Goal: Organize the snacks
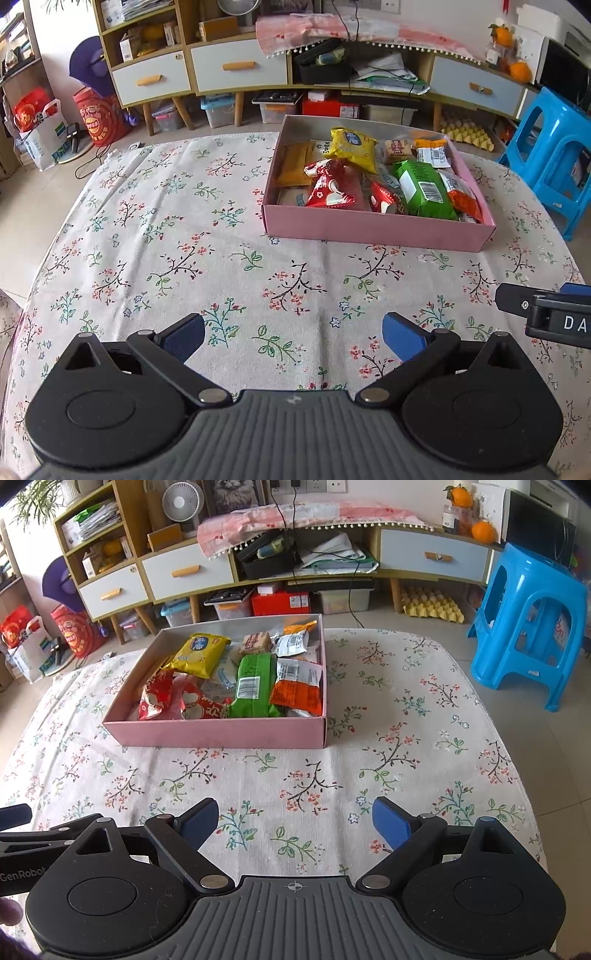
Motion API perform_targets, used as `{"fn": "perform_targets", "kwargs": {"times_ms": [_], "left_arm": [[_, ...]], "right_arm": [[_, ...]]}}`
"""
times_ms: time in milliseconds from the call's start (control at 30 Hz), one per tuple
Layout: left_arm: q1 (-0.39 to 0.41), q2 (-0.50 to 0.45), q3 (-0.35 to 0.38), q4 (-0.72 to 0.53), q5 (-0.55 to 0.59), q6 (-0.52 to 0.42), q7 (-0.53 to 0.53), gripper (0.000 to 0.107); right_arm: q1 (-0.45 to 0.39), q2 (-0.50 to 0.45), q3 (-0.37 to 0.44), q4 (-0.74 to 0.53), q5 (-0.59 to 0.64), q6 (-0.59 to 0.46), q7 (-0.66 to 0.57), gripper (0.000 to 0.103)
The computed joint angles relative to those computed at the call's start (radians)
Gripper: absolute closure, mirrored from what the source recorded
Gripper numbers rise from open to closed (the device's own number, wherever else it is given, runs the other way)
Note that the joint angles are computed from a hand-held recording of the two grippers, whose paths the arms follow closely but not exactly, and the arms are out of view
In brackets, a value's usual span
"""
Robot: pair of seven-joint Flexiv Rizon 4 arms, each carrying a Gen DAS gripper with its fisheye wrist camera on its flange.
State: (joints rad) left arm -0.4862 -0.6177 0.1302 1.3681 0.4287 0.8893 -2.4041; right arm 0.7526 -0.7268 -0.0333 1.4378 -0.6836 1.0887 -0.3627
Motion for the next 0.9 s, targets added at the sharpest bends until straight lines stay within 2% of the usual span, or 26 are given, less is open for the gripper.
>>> {"fn": "perform_targets", "kwargs": {"times_ms": [900], "left_arm": [[-0.002, 0.001, -0.001, -0.003, 0.006, -0.006, -0.004, 0.004]], "right_arm": [[0.0, 0.001, 0.002, 0.001, 0.009, 0.003, -0.001, 0.011]]}}
